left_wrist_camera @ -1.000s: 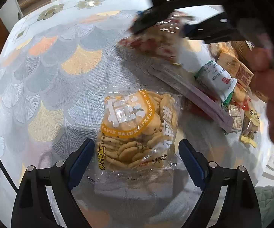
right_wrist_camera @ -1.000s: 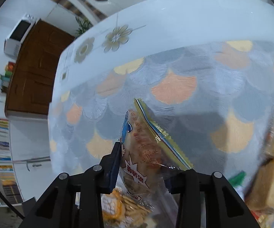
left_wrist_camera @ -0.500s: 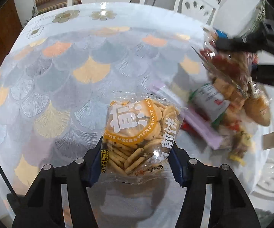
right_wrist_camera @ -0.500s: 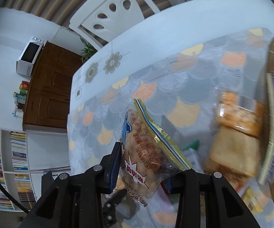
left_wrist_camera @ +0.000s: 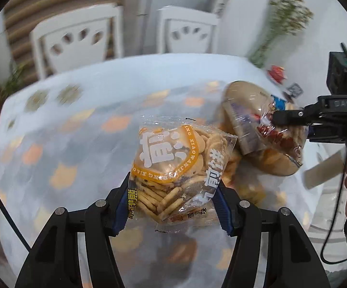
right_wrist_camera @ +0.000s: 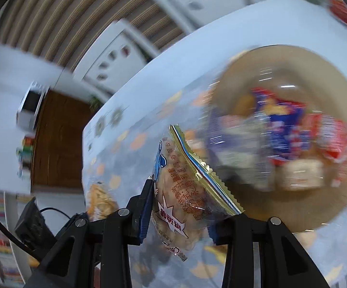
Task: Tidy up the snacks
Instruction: 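Carry both packs to the amber plate and open both grippers over it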
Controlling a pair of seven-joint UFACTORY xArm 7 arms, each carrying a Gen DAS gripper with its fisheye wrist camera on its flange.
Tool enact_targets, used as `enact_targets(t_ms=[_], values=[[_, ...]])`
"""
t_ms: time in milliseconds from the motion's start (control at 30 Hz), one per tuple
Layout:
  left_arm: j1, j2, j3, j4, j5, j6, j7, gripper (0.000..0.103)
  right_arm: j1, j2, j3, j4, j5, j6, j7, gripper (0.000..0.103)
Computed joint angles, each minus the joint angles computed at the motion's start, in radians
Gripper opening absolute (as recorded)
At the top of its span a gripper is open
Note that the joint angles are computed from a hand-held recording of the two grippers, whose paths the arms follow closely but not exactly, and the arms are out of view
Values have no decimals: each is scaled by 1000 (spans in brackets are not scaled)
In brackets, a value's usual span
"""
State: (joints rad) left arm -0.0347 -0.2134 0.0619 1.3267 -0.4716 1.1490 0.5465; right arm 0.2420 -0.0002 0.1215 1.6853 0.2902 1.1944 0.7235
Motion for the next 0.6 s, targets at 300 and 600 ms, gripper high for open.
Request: enact_targets(t_ms=[300, 600], values=[[-88, 161, -92, 210, -52, 6, 48, 58, -100, -123, -61, -70, -128, 62, 86, 37], [-158, 278, -176, 312, 28, -31, 0, 58, -158, -124, -84, -86, -179, 18, 105, 37]])
